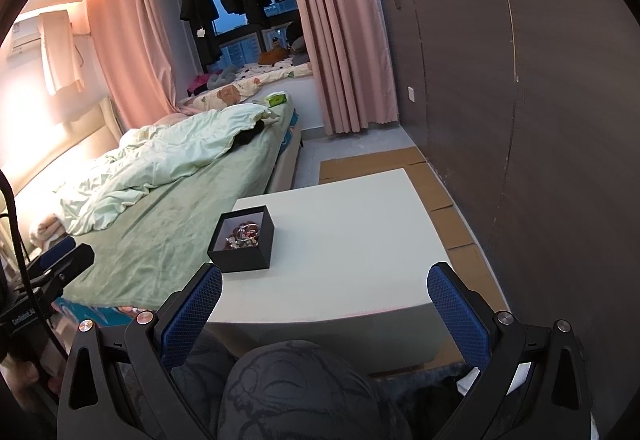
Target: Organize jewelry
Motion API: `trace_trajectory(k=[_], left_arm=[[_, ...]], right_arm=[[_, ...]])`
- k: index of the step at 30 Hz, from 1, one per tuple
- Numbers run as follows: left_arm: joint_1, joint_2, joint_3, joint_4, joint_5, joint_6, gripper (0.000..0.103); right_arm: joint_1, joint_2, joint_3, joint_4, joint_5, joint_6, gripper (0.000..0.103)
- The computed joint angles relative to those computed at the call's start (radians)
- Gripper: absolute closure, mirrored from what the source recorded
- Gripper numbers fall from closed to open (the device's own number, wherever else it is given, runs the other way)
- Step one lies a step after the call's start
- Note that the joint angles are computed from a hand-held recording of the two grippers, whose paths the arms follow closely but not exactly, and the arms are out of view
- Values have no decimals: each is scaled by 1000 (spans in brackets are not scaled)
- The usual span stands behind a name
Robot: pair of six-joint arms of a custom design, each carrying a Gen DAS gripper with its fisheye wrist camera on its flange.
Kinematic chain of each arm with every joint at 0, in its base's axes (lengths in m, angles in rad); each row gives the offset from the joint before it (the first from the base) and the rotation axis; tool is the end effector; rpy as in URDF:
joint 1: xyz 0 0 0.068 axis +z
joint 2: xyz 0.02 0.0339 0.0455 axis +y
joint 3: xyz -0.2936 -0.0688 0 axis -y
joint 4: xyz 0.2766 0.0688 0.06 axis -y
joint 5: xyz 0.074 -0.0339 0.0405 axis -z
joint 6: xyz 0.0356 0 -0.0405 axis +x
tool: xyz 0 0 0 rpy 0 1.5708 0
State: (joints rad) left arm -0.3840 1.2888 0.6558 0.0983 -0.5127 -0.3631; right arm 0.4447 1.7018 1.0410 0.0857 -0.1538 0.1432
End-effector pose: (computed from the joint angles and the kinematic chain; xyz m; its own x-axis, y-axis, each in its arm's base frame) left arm 0.2728 -0.0914 0.2267 -0.4186 -0.1647 -0.8931 -0.2284 0.9709 -0.0719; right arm 0.3634 0.1792 0.2228 -0.5632 -0.1122 -0.8187 -0.4655 0.8616 0.2022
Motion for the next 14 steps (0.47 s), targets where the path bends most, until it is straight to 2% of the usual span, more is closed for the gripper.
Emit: trace_trajectory(k=[14], left_arm=[[11, 10, -14, 19, 10, 30, 0]], right_arm=[[10, 4, -10, 8, 13, 26, 0]])
